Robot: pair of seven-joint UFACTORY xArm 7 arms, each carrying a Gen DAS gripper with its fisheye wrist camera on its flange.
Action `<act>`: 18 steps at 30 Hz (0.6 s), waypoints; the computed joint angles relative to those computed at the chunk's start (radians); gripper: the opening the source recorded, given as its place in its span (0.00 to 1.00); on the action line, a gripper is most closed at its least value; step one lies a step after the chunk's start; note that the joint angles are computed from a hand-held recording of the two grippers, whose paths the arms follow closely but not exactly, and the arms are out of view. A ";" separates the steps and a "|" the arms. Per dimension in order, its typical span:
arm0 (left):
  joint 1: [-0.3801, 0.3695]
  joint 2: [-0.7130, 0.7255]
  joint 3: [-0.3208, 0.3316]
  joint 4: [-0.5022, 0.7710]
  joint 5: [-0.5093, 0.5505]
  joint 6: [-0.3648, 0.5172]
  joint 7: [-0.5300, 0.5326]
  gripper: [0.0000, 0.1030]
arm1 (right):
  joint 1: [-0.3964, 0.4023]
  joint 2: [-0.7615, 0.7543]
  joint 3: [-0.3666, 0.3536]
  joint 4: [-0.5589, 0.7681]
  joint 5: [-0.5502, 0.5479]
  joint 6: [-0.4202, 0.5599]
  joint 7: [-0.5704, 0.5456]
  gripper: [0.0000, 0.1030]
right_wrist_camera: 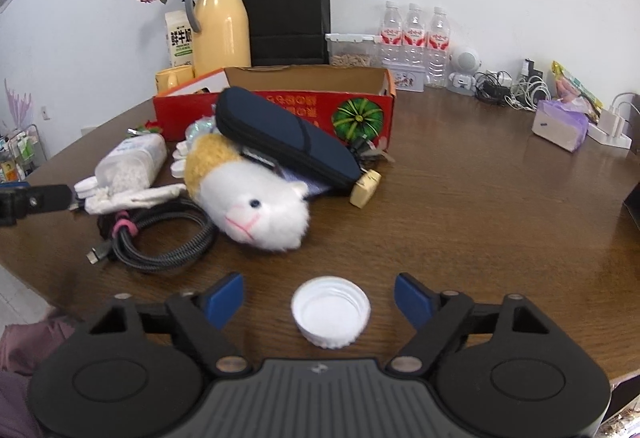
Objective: Organize objects
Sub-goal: 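Lower the right tool onto the white bottle cap and close it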
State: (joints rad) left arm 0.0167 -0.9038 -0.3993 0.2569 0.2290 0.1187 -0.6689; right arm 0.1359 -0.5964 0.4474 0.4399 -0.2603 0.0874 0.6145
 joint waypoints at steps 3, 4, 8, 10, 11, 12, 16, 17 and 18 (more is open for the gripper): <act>0.003 -0.005 0.007 -0.006 -0.003 0.007 -0.003 1.00 | 0.015 0.005 -0.024 -0.021 0.008 -0.021 -0.009 0.61; 0.005 -0.007 0.008 -0.009 -0.002 0.007 -0.004 1.00 | 0.024 0.009 -0.034 -0.026 0.012 -0.030 -0.015 0.58; 0.015 -0.014 0.008 -0.013 -0.001 0.012 -0.011 1.00 | 0.056 0.019 -0.069 -0.049 0.031 -0.085 -0.055 0.38; 0.022 -0.014 0.006 -0.011 0.000 0.016 -0.015 1.00 | 0.059 0.026 -0.071 -0.051 0.041 -0.102 -0.071 0.38; 0.024 -0.012 0.007 -0.010 0.001 0.016 -0.016 1.00 | 0.059 0.030 -0.070 -0.051 0.047 -0.109 -0.077 0.38; 0.025 -0.009 0.007 -0.008 0.002 0.017 -0.016 1.00 | 0.058 0.032 -0.070 -0.050 0.053 -0.112 -0.082 0.38; 0.013 0.015 0.022 -0.006 0.004 -0.001 -0.002 1.00 | 0.035 0.045 -0.055 -0.044 0.072 -0.134 -0.094 0.38; 0.008 0.023 0.025 -0.003 0.004 -0.006 0.003 1.00 | 0.027 0.048 -0.051 -0.042 0.075 -0.140 -0.096 0.38; 0.003 0.034 0.029 0.001 0.002 -0.012 0.009 1.00 | 0.021 0.050 -0.049 -0.039 0.077 -0.143 -0.100 0.38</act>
